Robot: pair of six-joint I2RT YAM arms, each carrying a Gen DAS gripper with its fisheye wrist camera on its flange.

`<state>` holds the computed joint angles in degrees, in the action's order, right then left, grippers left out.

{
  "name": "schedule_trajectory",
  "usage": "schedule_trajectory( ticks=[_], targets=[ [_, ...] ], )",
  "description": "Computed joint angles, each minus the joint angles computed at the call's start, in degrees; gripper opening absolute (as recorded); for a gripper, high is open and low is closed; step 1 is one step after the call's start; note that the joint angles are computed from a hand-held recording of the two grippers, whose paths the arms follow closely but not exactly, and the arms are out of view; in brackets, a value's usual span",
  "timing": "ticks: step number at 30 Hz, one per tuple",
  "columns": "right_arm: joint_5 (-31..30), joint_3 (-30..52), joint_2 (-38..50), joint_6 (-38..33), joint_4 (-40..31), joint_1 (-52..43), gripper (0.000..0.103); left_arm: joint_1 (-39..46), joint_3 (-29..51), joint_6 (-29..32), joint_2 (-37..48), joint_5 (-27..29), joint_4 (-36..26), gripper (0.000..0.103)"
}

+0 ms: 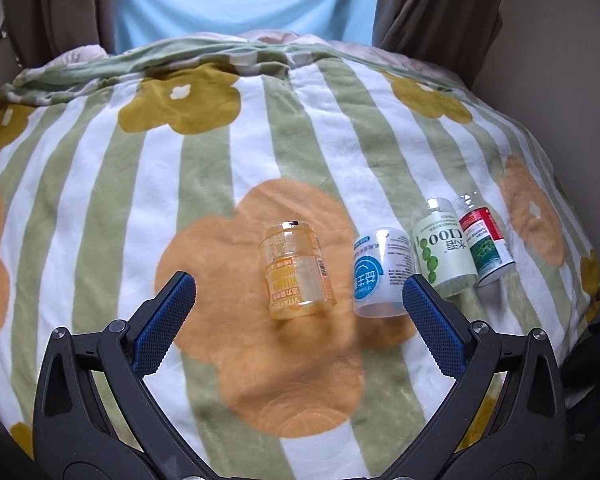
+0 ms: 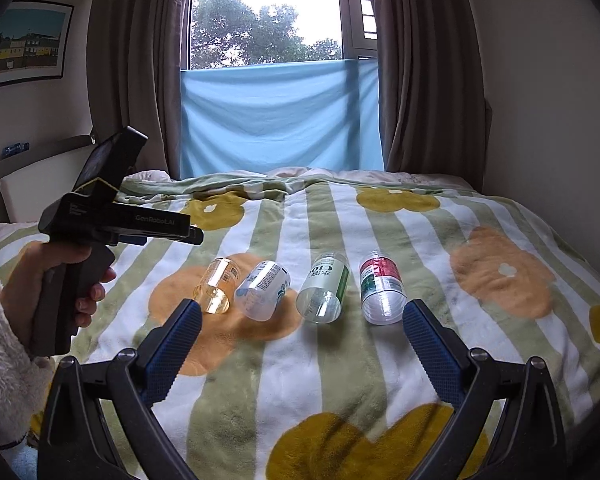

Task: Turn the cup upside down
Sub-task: 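Move the left tool to the orange-labelled clear cup and close on it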

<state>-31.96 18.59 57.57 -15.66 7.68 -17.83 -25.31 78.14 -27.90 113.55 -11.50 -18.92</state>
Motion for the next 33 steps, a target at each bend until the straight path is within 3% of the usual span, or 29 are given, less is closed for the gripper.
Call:
schedule_trajectory(
  ticks=[6,14,18,22,25,33],
  targets=[
    [0.5,0.1,9.9,0.6,6.0,1.0,0.100,4.5,17.4,1.2,15.7,5.7,-8.9,0.103],
    [-0.8,0.2,13.9,-0.3,5.8,1.8,0.100,5.8,33.6,0.3,28.0,7.3,-20.0,0.102],
    [-1.6,0.7,14.9,-0.5,5.8,1.2,0.100,6.3,40.2,0.0,32.7,8.6,-24.7,0.086],
    [-2.6,1.4,16.8,0.3,6.1,0.4,0.100,6.7,42.6,0.0,34.8,11.1,-25.5,0.075],
    [-3.3,1.8,18.0,0.5,5.9,0.3,0.100,6.8,43.4,0.0,35.6,13.1,-25.5,0.059],
    [-3.1,1.9,19.3,0.3,6.9,0.5,0.100,6.6,39.0,0.3,32.7,13.4,-23.6,0.058]
  ],
)
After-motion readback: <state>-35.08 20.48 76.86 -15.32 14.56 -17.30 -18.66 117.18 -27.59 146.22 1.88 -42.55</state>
